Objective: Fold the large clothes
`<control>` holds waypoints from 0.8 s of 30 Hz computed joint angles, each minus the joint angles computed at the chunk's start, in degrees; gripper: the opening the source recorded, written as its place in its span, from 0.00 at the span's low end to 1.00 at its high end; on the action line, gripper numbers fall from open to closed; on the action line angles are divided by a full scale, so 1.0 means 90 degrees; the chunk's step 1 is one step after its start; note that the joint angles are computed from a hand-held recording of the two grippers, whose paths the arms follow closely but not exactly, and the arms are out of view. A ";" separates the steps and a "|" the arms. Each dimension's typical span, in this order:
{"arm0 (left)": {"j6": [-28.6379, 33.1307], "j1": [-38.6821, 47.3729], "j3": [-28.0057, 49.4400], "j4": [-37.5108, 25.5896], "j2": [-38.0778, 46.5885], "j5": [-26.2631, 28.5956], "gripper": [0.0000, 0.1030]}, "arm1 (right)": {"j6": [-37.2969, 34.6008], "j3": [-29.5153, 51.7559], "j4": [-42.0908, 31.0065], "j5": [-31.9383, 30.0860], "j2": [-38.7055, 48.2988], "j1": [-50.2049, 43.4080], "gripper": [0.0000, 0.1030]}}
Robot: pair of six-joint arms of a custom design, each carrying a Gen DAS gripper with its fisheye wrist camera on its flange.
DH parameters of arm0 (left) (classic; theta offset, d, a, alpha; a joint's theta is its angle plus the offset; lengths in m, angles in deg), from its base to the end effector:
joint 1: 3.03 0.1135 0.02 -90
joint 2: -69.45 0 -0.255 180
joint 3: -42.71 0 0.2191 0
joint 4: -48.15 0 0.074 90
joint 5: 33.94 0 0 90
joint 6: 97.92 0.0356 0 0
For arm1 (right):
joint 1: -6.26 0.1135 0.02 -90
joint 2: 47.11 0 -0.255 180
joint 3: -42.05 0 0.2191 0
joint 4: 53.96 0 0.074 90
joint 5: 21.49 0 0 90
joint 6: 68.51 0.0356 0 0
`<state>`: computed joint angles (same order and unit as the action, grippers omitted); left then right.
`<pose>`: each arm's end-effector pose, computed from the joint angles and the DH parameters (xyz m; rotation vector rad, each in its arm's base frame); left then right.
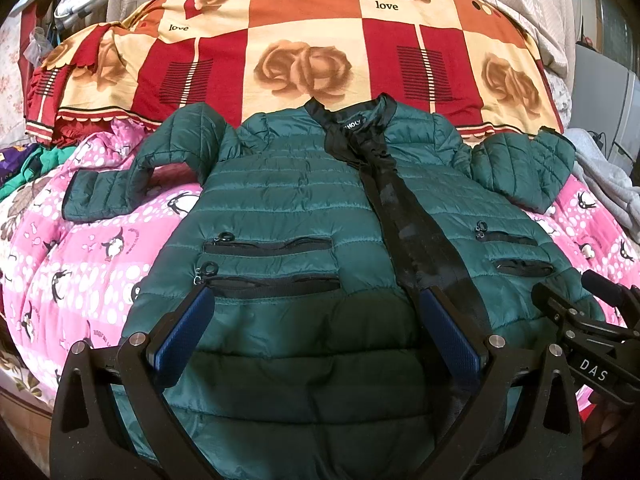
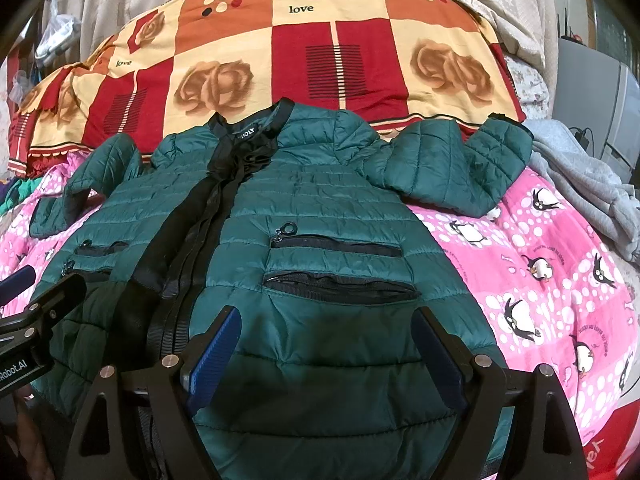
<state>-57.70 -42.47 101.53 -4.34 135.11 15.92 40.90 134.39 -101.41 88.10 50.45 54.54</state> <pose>0.1567 -0.0992 0.2327 -0.4333 2.2518 0.1540 0.2331 0.2436 0.2608 -0.4659 2.3752 0.1081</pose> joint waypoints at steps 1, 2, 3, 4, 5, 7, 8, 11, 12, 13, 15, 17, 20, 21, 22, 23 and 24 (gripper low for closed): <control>-0.0009 -0.0005 -0.0003 0.0008 0.0001 0.0000 1.00 | -0.0002 -0.0001 -0.0002 -0.0005 -0.0002 -0.0003 0.82; -0.0014 -0.0009 -0.0007 0.0014 -0.0002 -0.0005 1.00 | -0.0002 -0.0001 -0.0002 -0.0005 -0.0002 -0.0003 0.82; -0.0003 -0.0001 -0.0012 0.0027 -0.0007 0.0004 1.00 | -0.0005 -0.0006 0.0003 -0.0001 -0.0007 0.0000 0.82; -0.0003 0.0002 -0.0013 0.0044 0.0013 0.0011 1.00 | -0.0011 -0.0003 0.0004 -0.0007 -0.0004 -0.0007 0.82; -0.0001 -0.0003 -0.0014 0.0051 0.0023 0.0014 1.00 | -0.0011 -0.0003 0.0004 -0.0007 -0.0004 -0.0007 0.82; -0.0019 -0.0048 0.0013 0.0025 0.0051 -0.0026 1.00 | -0.0011 -0.0002 0.0002 -0.0012 -0.0007 -0.0010 0.82; -0.0015 -0.0054 0.0025 0.0029 0.0069 -0.0031 1.00 | -0.0011 -0.0002 0.0002 -0.0012 -0.0007 -0.0010 0.82; -0.0006 -0.0058 0.0090 -0.0007 0.0119 -0.0023 1.00 | -0.0012 -0.0006 0.0006 -0.0015 -0.0009 -0.0013 0.82; -0.0019 -0.0079 0.0107 -0.0021 0.0128 -0.0036 1.00 | -0.0010 -0.0014 0.0017 -0.0018 -0.0012 -0.0013 0.82; -0.0005 -0.0069 0.0119 -0.0015 0.0136 -0.0032 1.00 | -0.0010 -0.0014 0.0017 -0.0018 -0.0012 -0.0013 0.82; -0.0024 -0.0100 0.0152 -0.0036 0.0186 -0.0057 1.00 | -0.0006 -0.0015 0.0023 -0.0026 -0.0008 -0.0016 0.82; -0.0022 -0.0112 0.0179 -0.0070 0.0197 -0.0076 1.00 | -0.0006 -0.0017 0.0021 -0.0026 -0.0014 -0.0017 0.82; -0.0022 -0.0123 0.0228 -0.0119 0.0227 -0.0096 1.00 | -0.0006 -0.0028 0.0037 -0.0031 -0.0023 -0.0027 0.82; -0.0036 -0.0131 0.0229 -0.0128 0.0243 -0.0107 1.00 | -0.0003 -0.0041 0.0054 -0.0036 -0.0027 -0.0030 0.82; -0.0031 -0.0122 0.0249 -0.0149 0.0253 -0.0092 1.00 | -0.0004 -0.0042 0.0054 -0.0043 -0.0026 -0.0033 0.82; -0.0024 -0.0111 0.0276 -0.0177 0.0254 -0.0082 1.00 | -0.0001 -0.0039 0.0052 -0.0046 -0.0022 -0.0032 0.82; -0.0030 -0.0123 0.0294 -0.0208 0.0248 -0.0100 1.00 | -0.0008 -0.0045 0.0051 -0.0044 -0.0030 -0.0036 0.82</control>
